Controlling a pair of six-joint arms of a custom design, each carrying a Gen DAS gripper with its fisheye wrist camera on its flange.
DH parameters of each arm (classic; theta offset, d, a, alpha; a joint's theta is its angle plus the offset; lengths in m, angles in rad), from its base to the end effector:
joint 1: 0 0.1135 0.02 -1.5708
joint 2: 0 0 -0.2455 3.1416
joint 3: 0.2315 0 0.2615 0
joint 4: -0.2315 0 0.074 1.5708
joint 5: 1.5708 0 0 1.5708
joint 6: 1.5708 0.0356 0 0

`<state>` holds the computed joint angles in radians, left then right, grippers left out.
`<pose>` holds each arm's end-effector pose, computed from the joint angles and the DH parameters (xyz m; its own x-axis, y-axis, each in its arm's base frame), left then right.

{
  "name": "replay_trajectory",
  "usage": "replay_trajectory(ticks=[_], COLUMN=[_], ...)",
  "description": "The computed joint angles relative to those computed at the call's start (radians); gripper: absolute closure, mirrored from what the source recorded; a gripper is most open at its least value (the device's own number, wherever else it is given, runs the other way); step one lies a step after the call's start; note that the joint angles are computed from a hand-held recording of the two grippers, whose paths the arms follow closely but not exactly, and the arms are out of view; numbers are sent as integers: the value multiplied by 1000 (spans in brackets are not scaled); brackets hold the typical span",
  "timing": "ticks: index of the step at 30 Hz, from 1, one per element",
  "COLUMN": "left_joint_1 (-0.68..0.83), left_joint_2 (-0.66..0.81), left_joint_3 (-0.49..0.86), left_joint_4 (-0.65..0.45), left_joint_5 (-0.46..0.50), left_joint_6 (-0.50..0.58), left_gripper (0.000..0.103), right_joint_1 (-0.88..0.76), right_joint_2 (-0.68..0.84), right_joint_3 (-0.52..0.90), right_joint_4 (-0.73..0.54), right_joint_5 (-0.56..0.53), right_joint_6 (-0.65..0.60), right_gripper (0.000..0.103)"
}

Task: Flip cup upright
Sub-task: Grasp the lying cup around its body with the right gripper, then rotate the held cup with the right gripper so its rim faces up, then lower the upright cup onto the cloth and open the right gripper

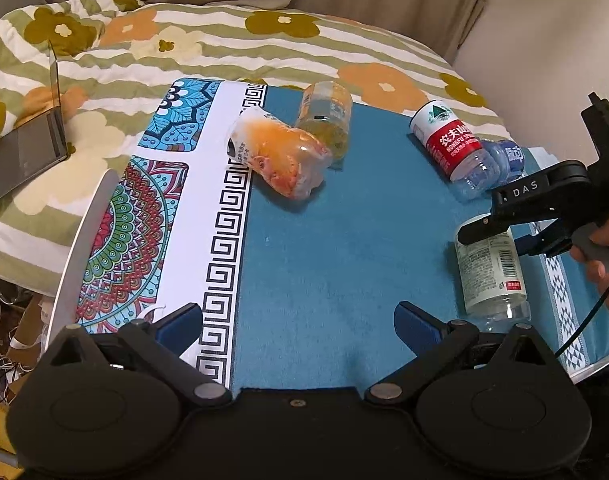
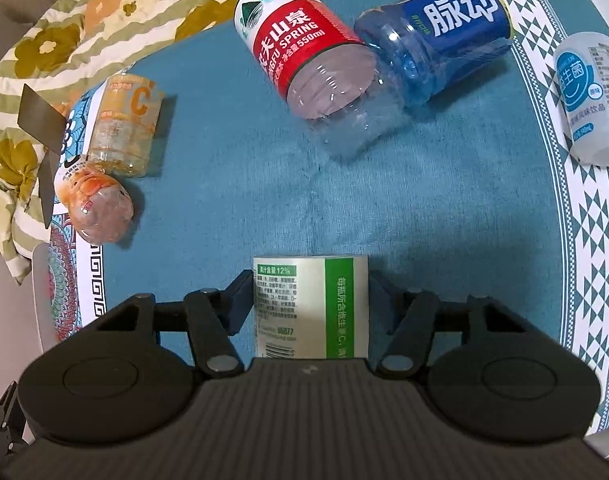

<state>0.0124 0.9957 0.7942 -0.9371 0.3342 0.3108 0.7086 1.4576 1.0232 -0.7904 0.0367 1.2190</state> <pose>0.1931 -0.0093 0.2296 -0.8260 0.2787 -0.4899 0.3973 0.9044 -0.1555 0.2177 0.1848 0.2017 -0.8478 0.5090 -0.1493 0.4497 0.8390 0.3065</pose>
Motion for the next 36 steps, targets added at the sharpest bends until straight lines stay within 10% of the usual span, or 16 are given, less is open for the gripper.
replay_trajectory(ticks=[9,19,36], left_joint_1=[-27,-72,-115], left_joint_2=[-20,-67,-149], left_joint_3=[29,-2,-89], left_joint_4=[-17,13,86], left_joint_5=[-11,-26,-41], left_joint_6=[-6,8,-7], left_gripper=[0,0,0], right_joint_1=[109,406,543], right_joint_2=[-135,0,177], right_joint_3=[36,131,38], right_joint_4=[-68,-217,-122], right_joint_5=[179,726,963], right_joint_6=[83,239,318], right_gripper=[30,29,27])
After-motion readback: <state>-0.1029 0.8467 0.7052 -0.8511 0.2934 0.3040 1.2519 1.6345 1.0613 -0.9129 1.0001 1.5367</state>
